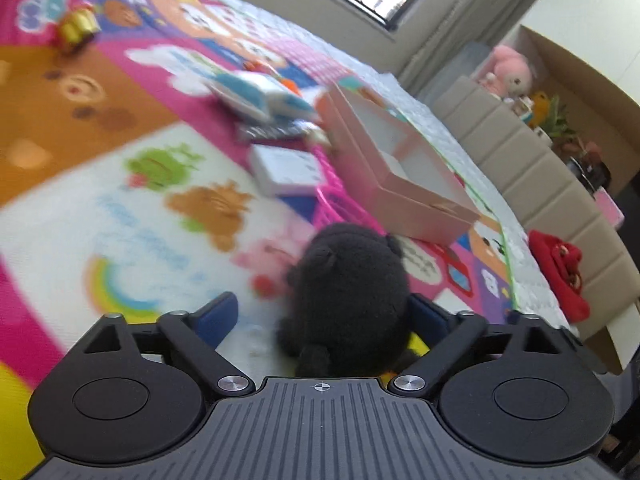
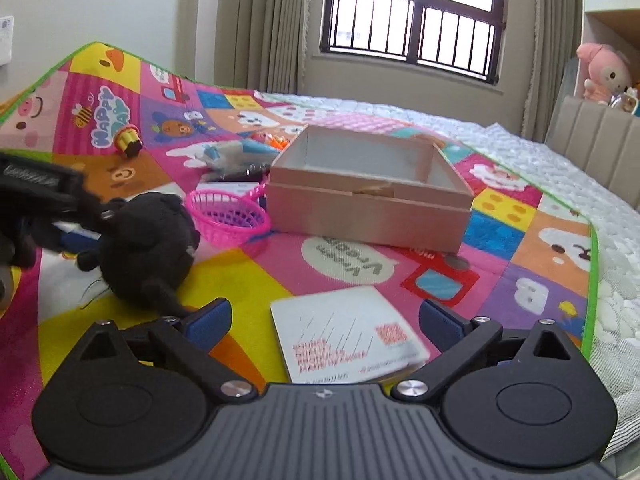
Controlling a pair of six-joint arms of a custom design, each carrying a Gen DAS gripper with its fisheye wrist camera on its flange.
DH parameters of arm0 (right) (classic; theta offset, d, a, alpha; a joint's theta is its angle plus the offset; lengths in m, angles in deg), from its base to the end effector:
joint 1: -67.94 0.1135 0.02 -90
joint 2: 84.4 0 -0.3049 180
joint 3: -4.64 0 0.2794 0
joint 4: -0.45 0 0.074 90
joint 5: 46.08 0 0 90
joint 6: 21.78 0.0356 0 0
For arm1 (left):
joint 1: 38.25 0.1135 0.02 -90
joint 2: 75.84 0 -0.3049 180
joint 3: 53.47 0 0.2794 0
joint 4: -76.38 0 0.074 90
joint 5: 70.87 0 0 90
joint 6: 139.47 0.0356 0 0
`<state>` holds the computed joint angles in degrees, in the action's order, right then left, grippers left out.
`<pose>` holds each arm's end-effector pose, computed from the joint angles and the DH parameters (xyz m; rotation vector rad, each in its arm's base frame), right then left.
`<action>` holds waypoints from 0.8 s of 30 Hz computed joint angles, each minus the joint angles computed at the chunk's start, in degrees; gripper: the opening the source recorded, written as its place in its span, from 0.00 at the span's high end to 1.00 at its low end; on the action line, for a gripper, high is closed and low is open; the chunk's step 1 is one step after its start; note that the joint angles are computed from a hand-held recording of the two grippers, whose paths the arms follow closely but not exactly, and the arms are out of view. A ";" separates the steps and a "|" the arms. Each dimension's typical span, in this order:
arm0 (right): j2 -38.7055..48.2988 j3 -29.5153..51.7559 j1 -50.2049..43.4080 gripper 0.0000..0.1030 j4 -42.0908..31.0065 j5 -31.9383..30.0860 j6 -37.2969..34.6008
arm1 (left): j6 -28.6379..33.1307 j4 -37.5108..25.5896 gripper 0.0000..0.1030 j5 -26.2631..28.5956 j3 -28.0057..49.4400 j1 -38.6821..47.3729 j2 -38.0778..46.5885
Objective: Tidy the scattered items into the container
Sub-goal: 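Carry the booklet and black plush into the pink box and release both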
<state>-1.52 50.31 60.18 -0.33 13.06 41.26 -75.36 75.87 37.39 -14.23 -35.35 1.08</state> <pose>0.2870 -0.0207 0.1827 -0.6346 2.0414 0.2497 0.2571 0.0019 0.1731 -0.3897 2.2258 -0.5728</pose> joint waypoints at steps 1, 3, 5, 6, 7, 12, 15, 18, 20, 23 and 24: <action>-0.22 -0.15 -0.06 0.02 0.25 -0.19 0.09 | 0.98 -0.19 0.05 -0.99 -0.91 1.00 -1.80; -0.53 0.15 0.25 0.02 -0.33 -0.47 0.83 | 2.32 -1.11 0.03 -3.06 -1.69 2.83 -4.42; -0.67 1.06 1.22 0.02 -1.83 -1.72 1.70 | 4.15 -3.11 0.03 -6.04 -1.76 5.07 -6.48; -0.91 1.39 2.25 0.02 -2.33 -2.37 2.03 | 4.85 -4.18 0.03 -8.11 -1.84 5.50 -7.46; -1.04 1.51 3.26 0.03 -2.36 -2.91 2.19 | 5.99 -4.82 0.03 -10.08 -1.51 6.37 -7.44; -1.08 2.79 11.39 0.20 -2.80 -3.40 4.26 | 7.74 -7.57 0.03 -7.51 -1.67 10.61 -9.63; -1.17 2.91 16.52 0.25 -2.09 0.07 4.74 | 7.28 -7.35 0.01 -7.71 -2.54 11.01 -11.87; -3.04 1.65 15.67 0.23 -2.46 -1.47 0.80 | 7.11 -4.45 0.00 -8.23 -5.68 11.75 -17.03; -4.44 0.63 12.71 0.11 -2.82 -2.77 -2.79 | 7.77 -2.67 0.00 -9.21 -7.70 10.98 -20.77; -2.81 1.28 6.03 0.00 -3.76 -5.43 -7.73 | 9.05 -2.47 0.00 -10.97 -8.31 7.41 -22.57; -1.51 2.26 4.28 0.00 -4.50 -5.64 -8.89 | 9.43 -2.49 0.00 -13.05 -8.31 5.01 -22.35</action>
<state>-3.03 52.57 64.46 -4.83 7.42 32.37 -65.93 73.38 24.34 -22.54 -30.34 -21.27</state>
